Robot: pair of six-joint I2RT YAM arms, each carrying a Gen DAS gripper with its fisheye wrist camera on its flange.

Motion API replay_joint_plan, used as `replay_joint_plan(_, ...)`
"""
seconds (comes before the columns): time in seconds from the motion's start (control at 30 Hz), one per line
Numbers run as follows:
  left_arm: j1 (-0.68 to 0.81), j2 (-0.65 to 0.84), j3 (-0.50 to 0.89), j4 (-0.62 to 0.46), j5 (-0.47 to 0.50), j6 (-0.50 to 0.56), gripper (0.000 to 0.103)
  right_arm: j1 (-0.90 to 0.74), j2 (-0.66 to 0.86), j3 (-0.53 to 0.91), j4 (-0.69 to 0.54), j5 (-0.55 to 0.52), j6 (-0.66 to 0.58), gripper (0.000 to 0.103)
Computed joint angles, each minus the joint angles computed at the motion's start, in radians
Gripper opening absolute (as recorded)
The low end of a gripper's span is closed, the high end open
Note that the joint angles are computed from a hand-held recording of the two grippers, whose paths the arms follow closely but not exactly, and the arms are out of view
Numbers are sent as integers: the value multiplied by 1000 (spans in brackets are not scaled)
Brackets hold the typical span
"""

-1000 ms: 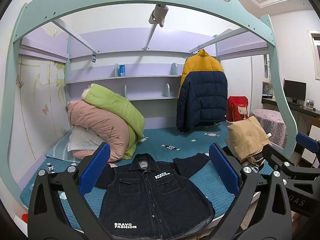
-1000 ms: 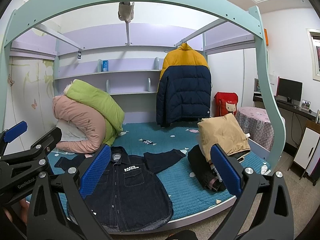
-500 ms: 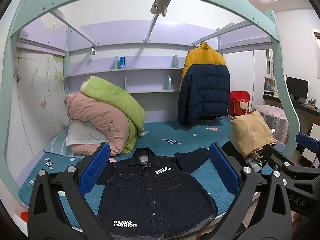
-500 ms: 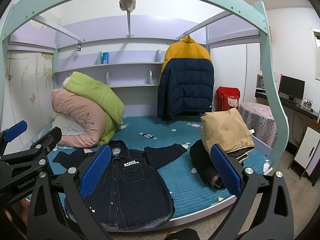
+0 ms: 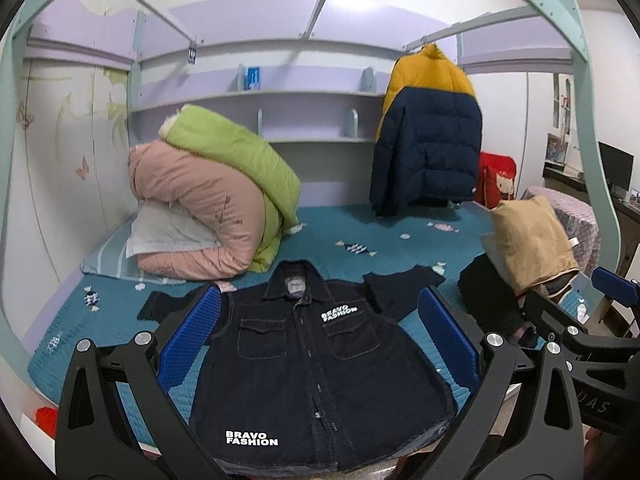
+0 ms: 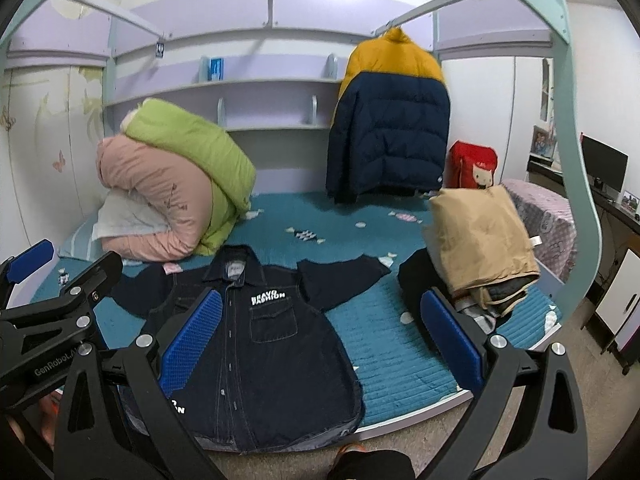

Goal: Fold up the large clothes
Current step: 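Lower the left tool to a sleeve cuff while the right tool approaches the shirt front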

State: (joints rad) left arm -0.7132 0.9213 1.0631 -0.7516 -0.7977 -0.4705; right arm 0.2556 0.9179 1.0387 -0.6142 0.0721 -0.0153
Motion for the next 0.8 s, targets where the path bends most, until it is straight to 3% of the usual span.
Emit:
replay_joint_plan(0.23,331,40,-153,194,263,139,98,96,211,-9,105,40,19,96)
replay_joint_plan(0.43,638,156,-272,360,499,261,98,184,492,44,176,2,49,96)
replay_joint_plan(0.63,960,399,-296,506,767,309,98,276,814,204,221,-42,86,96)
replay_joint_plan(0.8,1188,698,-162,550,974,343,98,334,1083,405,245,-36,86,96)
